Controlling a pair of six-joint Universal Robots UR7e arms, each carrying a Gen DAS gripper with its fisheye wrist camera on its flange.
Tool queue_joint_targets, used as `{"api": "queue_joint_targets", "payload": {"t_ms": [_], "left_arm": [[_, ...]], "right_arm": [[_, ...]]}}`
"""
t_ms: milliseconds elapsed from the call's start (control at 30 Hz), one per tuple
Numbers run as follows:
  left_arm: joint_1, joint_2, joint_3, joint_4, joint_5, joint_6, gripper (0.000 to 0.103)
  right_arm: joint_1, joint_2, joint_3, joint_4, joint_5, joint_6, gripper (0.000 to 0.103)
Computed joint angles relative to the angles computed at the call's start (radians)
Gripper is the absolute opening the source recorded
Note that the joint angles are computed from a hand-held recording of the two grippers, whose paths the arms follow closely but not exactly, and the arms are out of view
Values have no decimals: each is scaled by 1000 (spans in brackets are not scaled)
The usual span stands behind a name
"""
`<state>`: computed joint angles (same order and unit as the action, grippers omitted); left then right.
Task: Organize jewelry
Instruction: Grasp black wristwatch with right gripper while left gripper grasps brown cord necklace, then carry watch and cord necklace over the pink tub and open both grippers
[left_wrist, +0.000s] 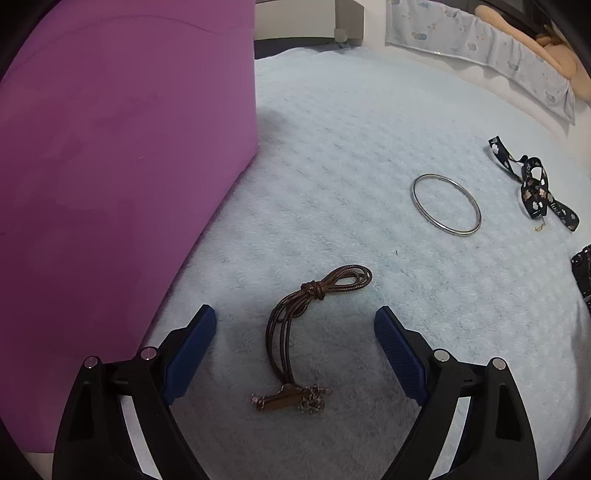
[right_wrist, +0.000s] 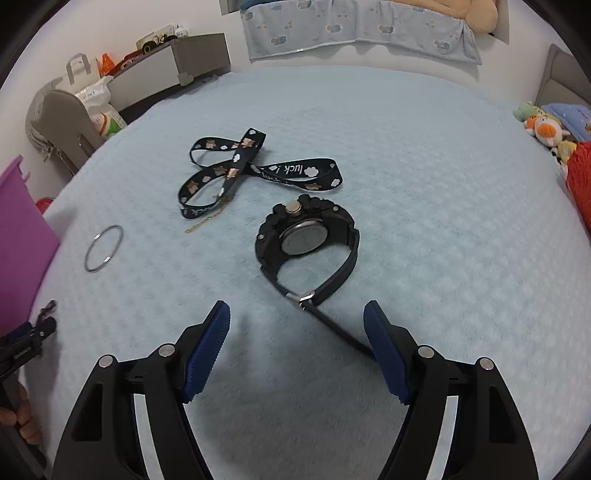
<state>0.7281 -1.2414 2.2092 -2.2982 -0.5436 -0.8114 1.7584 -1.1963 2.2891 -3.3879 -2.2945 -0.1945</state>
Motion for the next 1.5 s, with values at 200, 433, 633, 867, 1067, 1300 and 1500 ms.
{"api": "queue_joint_targets", "payload": {"t_ms": [200,433,633,867,1067,1300,1500], "left_arm": [[14,18,-3,-47,8,30,91],[34,47,-9,-111,13,66,97],[39,56,0,-171,16,103,96],[21,47,21,-229,-3,151,56],[1,31,26,-203,-20,139,8],[-46,-30,60,-190,-59,112,8],[-118,-108,88,-141,-56,65,8]], "right_arm": [[-24,43,-52,37,-16,-22,72],[-54,79,-102,46,-4,-18,76],[-60,105,-115,-9,1,-33,76],[-50,105,-107,-39,-4,-41,64],[-44,96,-95,-46,13,-33,63],[-15,74,-48,-62,43,-13,63],[64,40,1,-56,39,28,63]]}}
